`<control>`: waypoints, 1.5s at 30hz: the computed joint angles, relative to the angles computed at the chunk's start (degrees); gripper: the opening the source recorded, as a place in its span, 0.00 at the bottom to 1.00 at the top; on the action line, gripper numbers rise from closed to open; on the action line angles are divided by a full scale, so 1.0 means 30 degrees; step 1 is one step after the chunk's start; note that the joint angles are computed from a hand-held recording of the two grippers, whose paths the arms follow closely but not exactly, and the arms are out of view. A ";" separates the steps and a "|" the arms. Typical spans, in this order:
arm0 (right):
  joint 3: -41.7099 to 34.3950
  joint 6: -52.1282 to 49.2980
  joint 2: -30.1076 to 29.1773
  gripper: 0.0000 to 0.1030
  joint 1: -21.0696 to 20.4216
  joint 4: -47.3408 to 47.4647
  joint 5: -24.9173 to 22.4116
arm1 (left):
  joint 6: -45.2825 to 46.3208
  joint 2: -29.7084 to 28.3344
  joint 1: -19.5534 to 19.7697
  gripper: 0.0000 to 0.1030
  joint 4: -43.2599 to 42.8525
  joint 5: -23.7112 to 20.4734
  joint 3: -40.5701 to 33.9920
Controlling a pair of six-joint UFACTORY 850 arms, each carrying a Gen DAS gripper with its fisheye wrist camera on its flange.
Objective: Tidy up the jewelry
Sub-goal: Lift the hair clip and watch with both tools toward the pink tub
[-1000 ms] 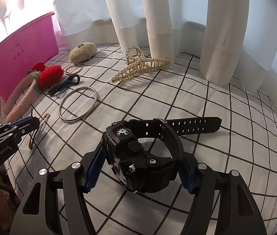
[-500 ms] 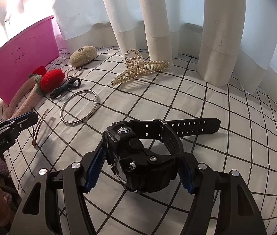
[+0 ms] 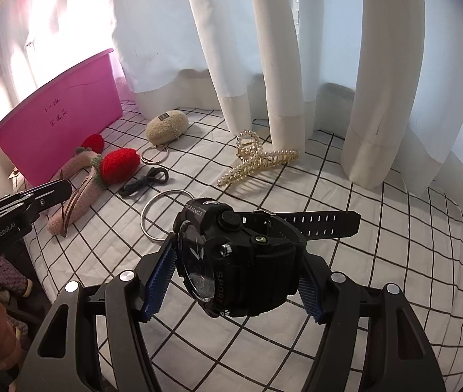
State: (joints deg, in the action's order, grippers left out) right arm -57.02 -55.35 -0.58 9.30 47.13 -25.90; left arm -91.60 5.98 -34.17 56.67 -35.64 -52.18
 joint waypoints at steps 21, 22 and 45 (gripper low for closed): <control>-0.5511 -0.2029 -0.0585 0.63 0.1534 0.2322 -0.4220 | -0.0220 0.3312 -0.0658 0.07 0.0660 -0.6722 -0.1706; -0.5888 -0.1902 -0.0780 0.63 0.1756 0.2433 -0.4304 | -0.0054 0.3470 -0.0478 0.07 0.0732 -0.6801 -0.1743; -2.2375 0.7325 -1.1832 0.63 0.8438 -0.2934 -0.5837 | 1.1661 0.4053 1.3377 0.07 -0.6021 0.1317 -0.2847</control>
State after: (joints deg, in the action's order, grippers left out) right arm -124.14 -33.37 -36.08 34.61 38.33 -43.41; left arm -56.62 18.14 5.96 38.61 -31.69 -60.72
